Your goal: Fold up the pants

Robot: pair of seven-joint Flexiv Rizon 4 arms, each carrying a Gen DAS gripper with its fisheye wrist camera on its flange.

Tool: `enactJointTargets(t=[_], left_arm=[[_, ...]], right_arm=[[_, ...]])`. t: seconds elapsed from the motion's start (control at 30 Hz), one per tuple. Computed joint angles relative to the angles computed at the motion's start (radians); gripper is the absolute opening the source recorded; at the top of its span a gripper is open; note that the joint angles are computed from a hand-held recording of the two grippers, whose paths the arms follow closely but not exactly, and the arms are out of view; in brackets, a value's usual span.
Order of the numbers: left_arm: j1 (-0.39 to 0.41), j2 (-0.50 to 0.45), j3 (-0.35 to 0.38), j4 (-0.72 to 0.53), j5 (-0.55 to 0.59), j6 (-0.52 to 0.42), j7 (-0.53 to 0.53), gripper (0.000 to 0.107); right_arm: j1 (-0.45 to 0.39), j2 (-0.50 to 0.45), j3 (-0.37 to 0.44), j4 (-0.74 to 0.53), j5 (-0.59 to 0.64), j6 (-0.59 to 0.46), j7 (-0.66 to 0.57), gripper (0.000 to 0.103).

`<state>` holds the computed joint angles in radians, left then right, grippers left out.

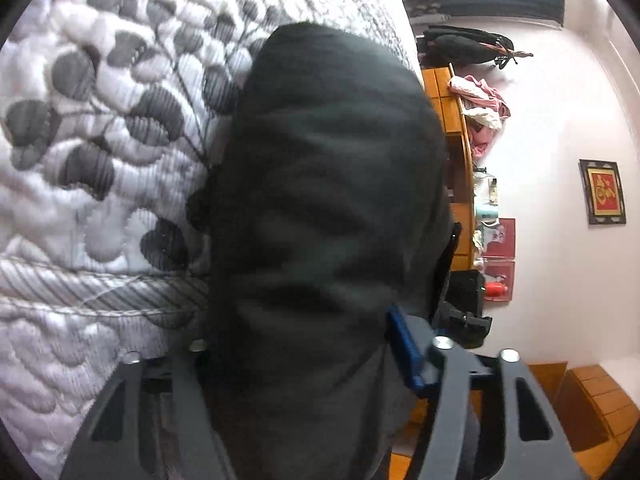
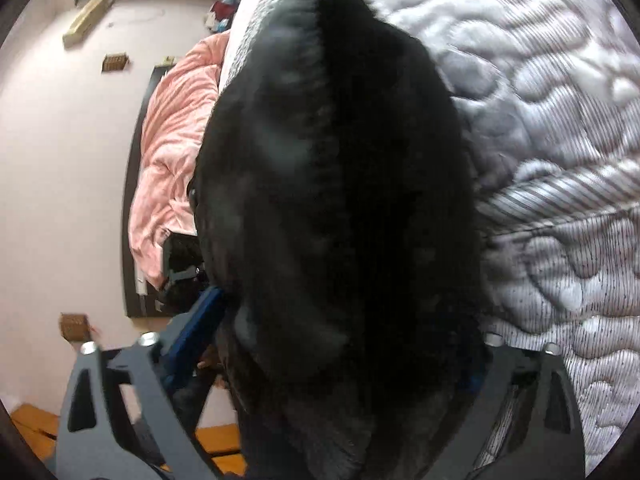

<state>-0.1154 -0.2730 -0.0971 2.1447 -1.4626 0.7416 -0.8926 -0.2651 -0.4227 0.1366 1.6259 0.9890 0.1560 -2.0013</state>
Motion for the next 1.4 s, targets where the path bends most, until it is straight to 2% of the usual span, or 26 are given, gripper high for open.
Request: enactJointTargets(t=[0.07, 0.13, 0.27, 0.37, 0.5, 0.63, 0.73, 0.8, 0.83, 0.9, 0.93, 0.97, 1.03, 1.13, 1.2, 1.3, 1.4], left_arm=[[-0.003, 0.016, 0.006, 0.003, 0.002, 0.025, 0.006, 0.046], [-0.008, 0.035, 0.011, 0.002, 0.012, 0.052, -0.006, 0.043], [-0.001, 0.048, 0.022, -0.033, 0.057, 0.102, -0.068, 0.040], [0.024, 0.029, 0.028, -0.088, 0.092, 0.120, -0.101, 0.040], [0.081, -0.032, 0.029, -0.198, 0.184, 0.117, -0.174, 0.040], [0.161, -0.142, 0.024, -0.344, 0.312, 0.075, -0.262, 0.040], [0.216, -0.211, 0.007, -0.411, 0.366, 0.041, -0.326, 0.041], [0.243, -0.232, -0.014, -0.412, 0.349, 0.038, -0.333, 0.043], [0.254, -0.241, -0.025, -0.408, 0.335, 0.037, -0.330, 0.047], [0.266, -0.243, -0.042, -0.393, 0.308, 0.030, -0.319, 0.057], [0.270, -0.241, -0.044, -0.382, 0.299, 0.025, -0.325, 0.069], [0.273, -0.237, -0.045, -0.370, 0.291, 0.019, -0.323, 0.073], [0.285, -0.216, -0.045, -0.347, 0.261, -0.001, -0.295, 0.075], [0.264, -0.157, -0.012, -0.309, 0.243, 0.092, -0.247, 0.083], [0.245, -0.143, 0.016, -0.324, 0.307, 0.156, -0.284, 0.083], [0.229, -0.155, 0.035, -0.379, 0.439, 0.218, -0.356, 0.083], [0.204, -0.212, 0.048, -0.503, 0.632, 0.212, -0.497, 0.085]], right_arm=[[-0.003, 0.011, 0.002, -0.005, 0.008, -0.005, -0.006, 0.060], [-0.001, 0.019, 0.004, -0.023, 0.017, -0.014, -0.009, 0.055], [0.039, 0.007, 0.015, -0.099, 0.012, -0.008, 0.001, 0.055], [0.083, -0.048, 0.030, -0.203, -0.008, 0.007, 0.026, 0.055], [0.136, -0.164, 0.063, -0.383, -0.054, 0.016, 0.084, 0.055], [0.198, -0.308, 0.094, -0.580, -0.126, 0.018, 0.164, 0.055], [0.237, -0.401, 0.111, -0.700, -0.183, 0.014, 0.224, 0.057], [0.250, -0.453, 0.123, -0.757, -0.214, 0.015, 0.262, 0.061], [0.258, -0.477, 0.124, -0.777, -0.235, 0.019, 0.281, 0.066], [0.259, -0.493, 0.130, -0.773, -0.274, 0.031, 0.300, 0.079], [0.256, -0.492, 0.135, -0.756, -0.290, 0.043, 0.295, 0.082], [0.248, -0.487, 0.146, -0.742, -0.296, 0.048, 0.283, 0.084], [0.238, -0.456, 0.148, -0.706, -0.316, 0.076, 0.276, 0.085], [0.235, -0.424, 0.148, -0.703, -0.333, 0.119, 0.279, 0.085], [0.256, -0.389, 0.130, -0.681, -0.374, 0.200, 0.253, 0.087], [0.271, -0.379, 0.127, -0.711, -0.405, 0.268, 0.252, 0.087], [0.289, -0.405, 0.157, -0.783, -0.399, 0.278, 0.243, 0.087]])
